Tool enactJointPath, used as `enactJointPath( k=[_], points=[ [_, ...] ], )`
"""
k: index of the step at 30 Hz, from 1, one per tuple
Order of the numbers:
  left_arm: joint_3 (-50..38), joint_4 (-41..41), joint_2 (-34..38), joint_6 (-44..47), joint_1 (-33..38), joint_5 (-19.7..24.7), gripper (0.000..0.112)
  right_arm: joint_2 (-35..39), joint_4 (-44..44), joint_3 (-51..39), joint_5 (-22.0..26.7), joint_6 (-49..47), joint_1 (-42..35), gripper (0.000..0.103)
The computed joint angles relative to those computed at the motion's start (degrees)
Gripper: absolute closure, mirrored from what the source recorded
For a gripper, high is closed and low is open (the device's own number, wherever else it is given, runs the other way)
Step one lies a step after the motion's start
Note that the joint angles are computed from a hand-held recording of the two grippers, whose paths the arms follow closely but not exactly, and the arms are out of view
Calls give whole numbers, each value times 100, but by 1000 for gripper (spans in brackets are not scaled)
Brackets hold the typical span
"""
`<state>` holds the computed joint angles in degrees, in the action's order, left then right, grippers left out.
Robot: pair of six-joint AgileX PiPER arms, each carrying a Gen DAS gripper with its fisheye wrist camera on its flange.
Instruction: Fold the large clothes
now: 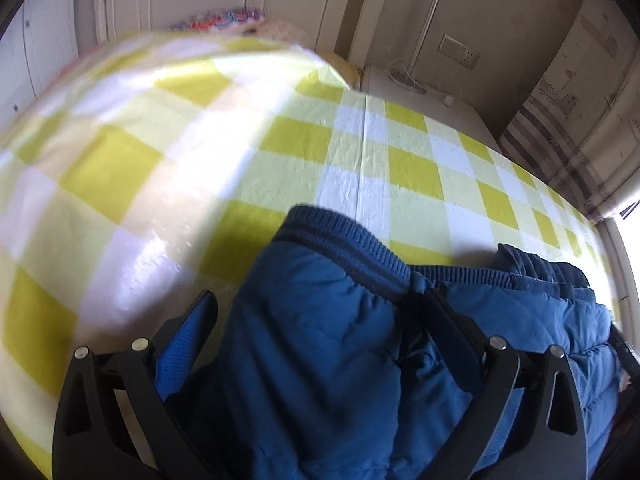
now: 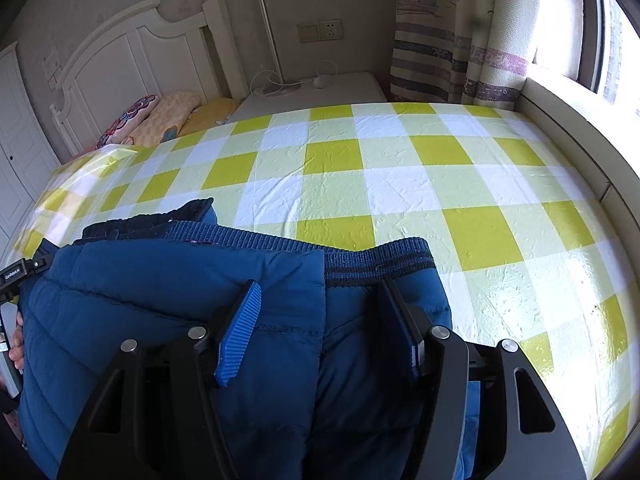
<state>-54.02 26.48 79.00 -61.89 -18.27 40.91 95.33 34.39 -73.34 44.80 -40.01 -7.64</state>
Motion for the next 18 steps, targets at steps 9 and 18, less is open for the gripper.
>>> enactJointPath(
  k=[9, 18],
  points=[
    [-1080, 1935, 15, -810, -2623, 1830, 12, -1522, -1482, 535, -464, 1014, 1335, 37],
    [-1197, 943, 1129, -215, -2501, 1034, 11, -1586, -2378, 1233, -609, 1303, 2636, 17]
  ],
)
